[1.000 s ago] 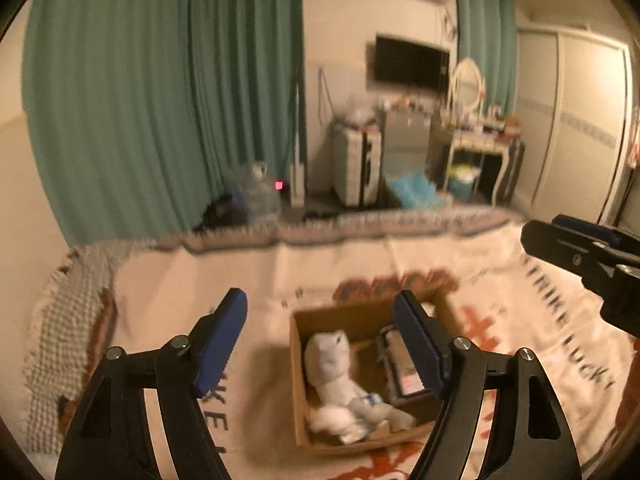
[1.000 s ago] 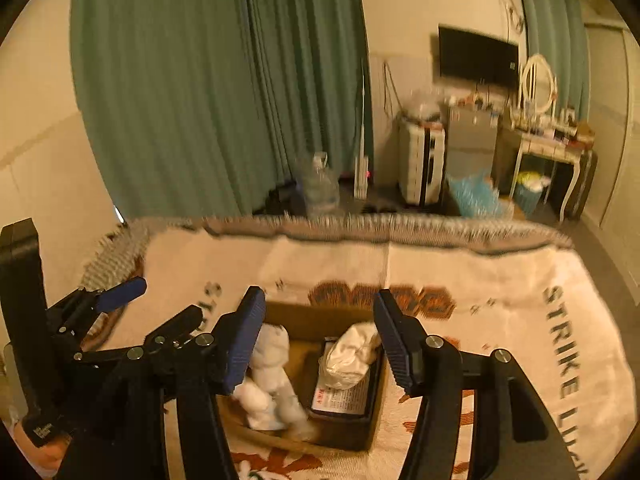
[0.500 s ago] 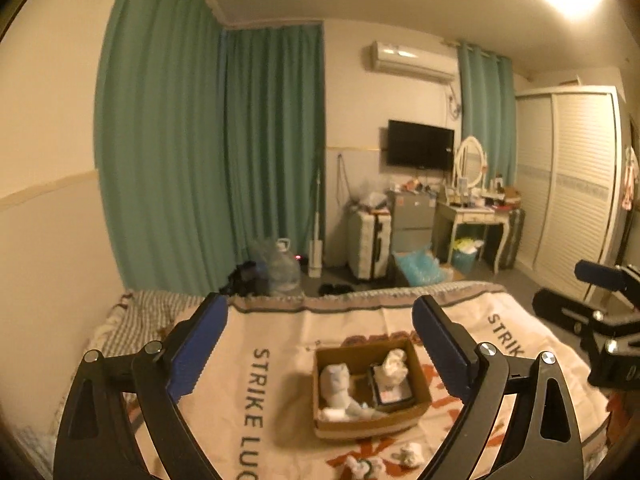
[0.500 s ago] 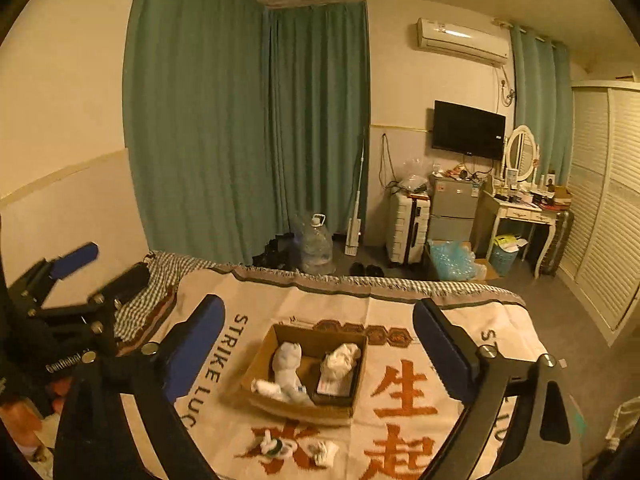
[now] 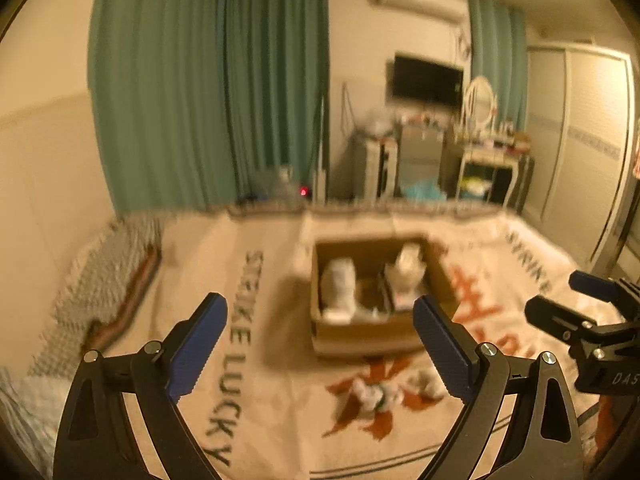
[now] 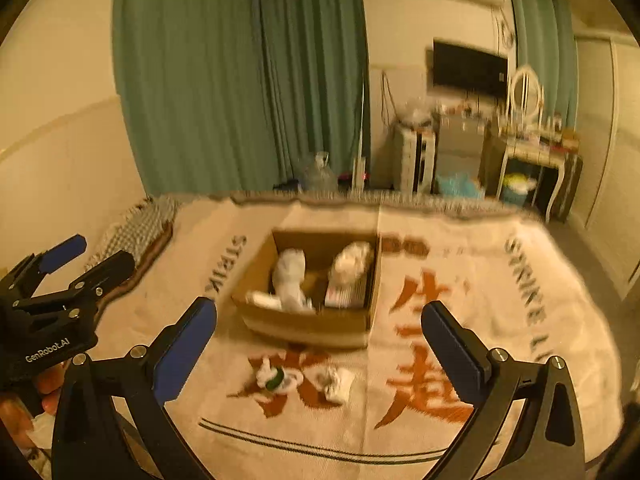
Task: Organize soft objects
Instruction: 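Lift both tools out of the box toward the last items, then grasp the white mesh slipper with the right tool while the left grasps the green-ringed plush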
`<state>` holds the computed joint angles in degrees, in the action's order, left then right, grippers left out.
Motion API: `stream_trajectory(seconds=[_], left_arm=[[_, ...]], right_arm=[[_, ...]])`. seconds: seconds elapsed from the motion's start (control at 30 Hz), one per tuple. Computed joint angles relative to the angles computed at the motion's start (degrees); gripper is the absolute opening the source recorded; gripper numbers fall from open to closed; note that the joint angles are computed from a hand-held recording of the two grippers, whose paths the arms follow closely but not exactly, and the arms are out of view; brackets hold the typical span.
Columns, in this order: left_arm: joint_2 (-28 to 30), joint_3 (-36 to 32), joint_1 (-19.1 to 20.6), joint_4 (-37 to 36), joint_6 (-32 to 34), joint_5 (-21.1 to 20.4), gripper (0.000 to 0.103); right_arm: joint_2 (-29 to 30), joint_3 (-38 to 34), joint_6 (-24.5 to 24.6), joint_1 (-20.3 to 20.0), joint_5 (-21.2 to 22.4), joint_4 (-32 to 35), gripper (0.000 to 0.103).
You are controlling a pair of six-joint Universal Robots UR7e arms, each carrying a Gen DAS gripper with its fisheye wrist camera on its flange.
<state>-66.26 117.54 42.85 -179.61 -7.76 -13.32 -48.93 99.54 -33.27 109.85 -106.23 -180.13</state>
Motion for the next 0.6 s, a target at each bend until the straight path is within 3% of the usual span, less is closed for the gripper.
stream_trajectory(seconds=[0.1, 0.33, 0.53, 0.6], left_arm=[[1.33, 0.38, 3.89, 3.83, -5.97, -2.92, 0.095], [5.12, -0.86, 9.91, 7.90, -11.59, -8.32, 0.095], [7.26, -1.94, 13.14, 11.77, -14.31, -11.33, 0.095], [7.72, -2.24, 13.94, 12.79, -15.29, -12.82, 0.095]], right_arm=[[4.50, -1.90, -1.16, -2.44, -2.93, -1.27, 0.103], [11.87, -6.27, -1.47, -6.62, -6.19, 1.66, 0.099], [15.54, -9.41, 1.68, -8.46, -7.64, 6.79, 0.080], [16.29, -10.10, 2.32, -8.89, -7.46, 8.54, 0.066]])
